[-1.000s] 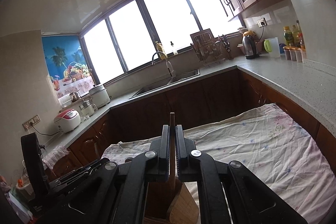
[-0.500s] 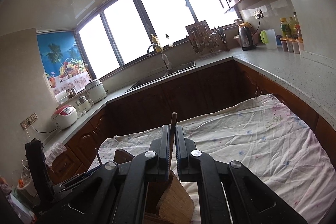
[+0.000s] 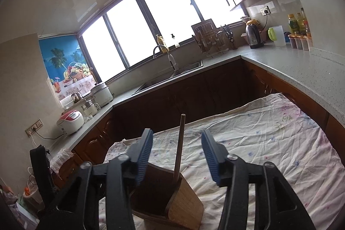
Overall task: Organize utensils
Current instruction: 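Open both tools to release the fork and chopstick in the holder, then move both tools back down toward the remaining chopsticks on the cloth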
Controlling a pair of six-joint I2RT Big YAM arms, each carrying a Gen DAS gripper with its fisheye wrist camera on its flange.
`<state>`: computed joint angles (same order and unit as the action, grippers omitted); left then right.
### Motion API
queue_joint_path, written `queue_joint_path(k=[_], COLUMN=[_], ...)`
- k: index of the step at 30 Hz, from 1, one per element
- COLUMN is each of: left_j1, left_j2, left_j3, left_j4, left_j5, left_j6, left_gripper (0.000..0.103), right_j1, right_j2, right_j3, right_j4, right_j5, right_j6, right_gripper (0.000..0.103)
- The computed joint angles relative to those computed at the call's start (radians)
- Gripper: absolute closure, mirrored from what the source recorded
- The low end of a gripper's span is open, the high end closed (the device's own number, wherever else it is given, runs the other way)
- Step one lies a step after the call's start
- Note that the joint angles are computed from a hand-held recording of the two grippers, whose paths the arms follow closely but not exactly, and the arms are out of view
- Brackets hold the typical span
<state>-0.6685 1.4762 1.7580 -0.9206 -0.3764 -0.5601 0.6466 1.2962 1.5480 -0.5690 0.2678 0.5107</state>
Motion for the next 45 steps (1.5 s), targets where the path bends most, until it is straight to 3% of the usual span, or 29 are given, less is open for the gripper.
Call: queue_joint_path(k=[2, 5, 7, 9, 18, 26, 37, 45], left_j1=[-0.002, -0.009, -0.016, -0.026, -0.1, -0.192, -0.319, -0.378], left_j2=[-0.013, -0.056, -0.085, -0.116, -0.272, -0.377, -0.432, -0.433], left_j3=[-0.007, -0.044, -0.069, -0.096, -0.249, -0.362, -0.455, -0.489], left_j4=[-0.01, -0.002, -0.008, -0.02, -0.056, -0.13, -0.225, -0.261], left_j5=[-0.006, -0.027, -0.047, -0.068, -0.123, -0.162, -0.202, -0.208], left_j6=[-0.012, -0.028, -0.043, -0.066, -0.168, -0.287, -0.415, -0.483], left_gripper=[0.039, 0.025, 0.015, 0.013, 0.01, 0.01, 0.01, 0.01], right_j1=[0.001, -0.002, 0.006, 0.015, 0.083, 0.192, 0.347, 0.409], right_j2=[-0.009, -0.037, -0.062, -0.084, -0.196, -0.306, -0.407, -0.423], right_j3=[-0.003, -0.027, -0.05, -0.07, -0.186, -0.305, -0.406, -0.434], right_j4=[-0.004, 0.008, 0.021, 0.02, -0.043, -0.123, -0.238, -0.313], right_j5=[-0.002, -0.021, -0.011, -0.006, 0.005, 0.094, 0.25, 0.3], right_j6=[0.009, 0.033, 0.037, 0.038, 0.116, 0.199, 0.284, 0.323], right_gripper=[0.043, 0.017, 0.011, 0.002, 0.002, 0.002, 0.002, 0.002])
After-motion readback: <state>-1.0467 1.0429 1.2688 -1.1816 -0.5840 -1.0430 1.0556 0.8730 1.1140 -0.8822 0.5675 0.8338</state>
